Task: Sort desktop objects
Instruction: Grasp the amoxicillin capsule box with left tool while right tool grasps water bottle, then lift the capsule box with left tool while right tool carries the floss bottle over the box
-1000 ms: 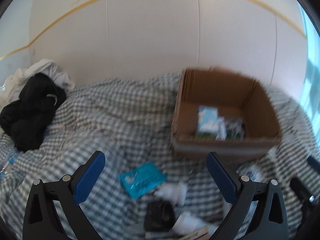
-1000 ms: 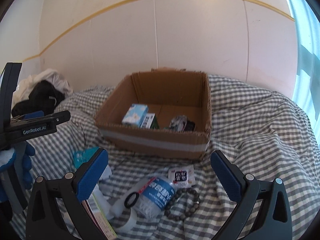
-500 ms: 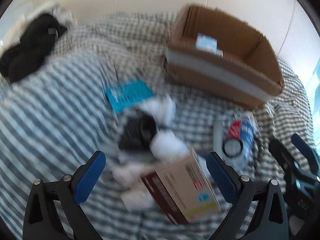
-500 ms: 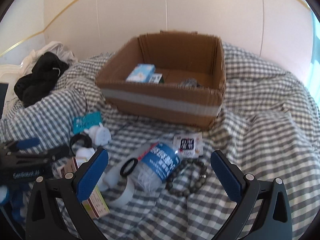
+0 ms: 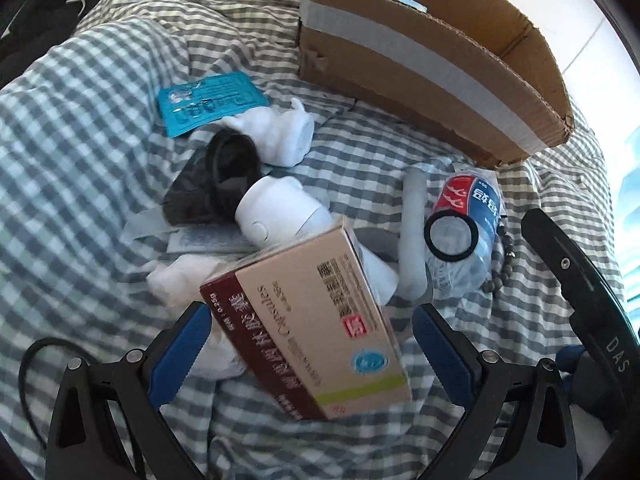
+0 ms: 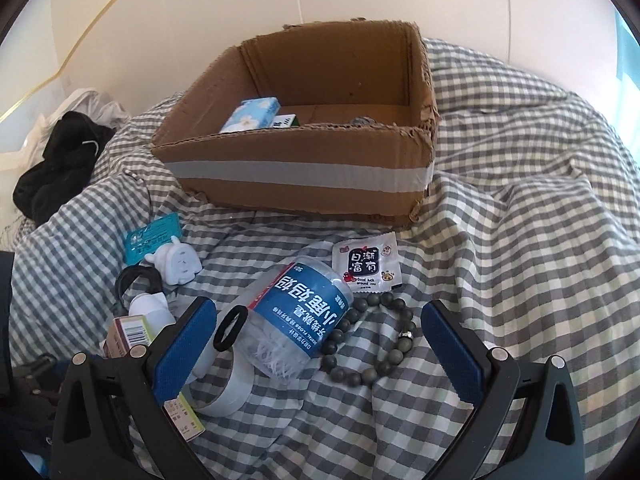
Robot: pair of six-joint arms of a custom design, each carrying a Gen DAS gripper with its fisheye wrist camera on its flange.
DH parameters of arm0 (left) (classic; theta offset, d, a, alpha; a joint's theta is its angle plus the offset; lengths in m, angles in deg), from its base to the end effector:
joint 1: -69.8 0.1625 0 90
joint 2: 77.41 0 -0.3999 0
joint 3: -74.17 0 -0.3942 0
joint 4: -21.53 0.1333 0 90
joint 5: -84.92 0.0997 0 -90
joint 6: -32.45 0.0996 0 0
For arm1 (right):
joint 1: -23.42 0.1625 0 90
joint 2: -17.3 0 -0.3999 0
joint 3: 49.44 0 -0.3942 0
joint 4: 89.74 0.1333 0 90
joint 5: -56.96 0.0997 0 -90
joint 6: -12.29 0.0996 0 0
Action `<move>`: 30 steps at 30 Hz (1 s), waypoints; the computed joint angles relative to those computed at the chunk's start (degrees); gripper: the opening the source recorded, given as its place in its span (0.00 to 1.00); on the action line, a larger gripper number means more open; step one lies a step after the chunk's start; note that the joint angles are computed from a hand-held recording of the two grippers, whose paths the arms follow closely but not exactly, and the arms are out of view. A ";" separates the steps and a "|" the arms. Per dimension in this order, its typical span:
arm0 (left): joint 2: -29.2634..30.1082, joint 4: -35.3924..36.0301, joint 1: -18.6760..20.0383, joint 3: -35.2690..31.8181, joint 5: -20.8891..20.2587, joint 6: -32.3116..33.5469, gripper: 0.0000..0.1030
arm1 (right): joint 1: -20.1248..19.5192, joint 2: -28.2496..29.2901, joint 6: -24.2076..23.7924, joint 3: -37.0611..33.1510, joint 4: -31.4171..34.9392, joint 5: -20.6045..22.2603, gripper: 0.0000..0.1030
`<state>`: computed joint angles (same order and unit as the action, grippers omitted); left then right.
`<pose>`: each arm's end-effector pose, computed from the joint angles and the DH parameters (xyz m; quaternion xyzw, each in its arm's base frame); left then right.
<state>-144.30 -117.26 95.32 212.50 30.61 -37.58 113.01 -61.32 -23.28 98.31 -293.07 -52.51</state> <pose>-0.2273 -0.3206 0.0436 0.0149 0.9352 -0.2048 0.2886 0.0975 -0.3570 0.1884 0.2152 -0.8898 0.3043 0.2635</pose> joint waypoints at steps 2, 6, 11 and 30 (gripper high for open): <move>1.42 -2.65 1.85 -0.49 -0.71 2.04 1.00 | 0.44 1.30 0.66 -0.57 -0.66 -1.44 1.00; 3.58 -7.35 4.92 -1.09 -2.85 5.44 0.94 | 0.20 2.56 2.49 -1.44 0.09 -1.36 0.97; 5.35 -10.25 4.08 -0.79 -2.35 10.08 0.81 | -0.58 4.46 6.16 -3.44 3.58 -1.93 0.78; 2.14 -14.36 2.07 -1.20 15.30 22.39 0.79 | -3.77 9.79 17.23 -9.19 15.59 3.85 0.72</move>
<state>-142.16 -131.62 97.39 211.29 45.91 -15.20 109.25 -51.53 -6.05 89.12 -277.49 -48.65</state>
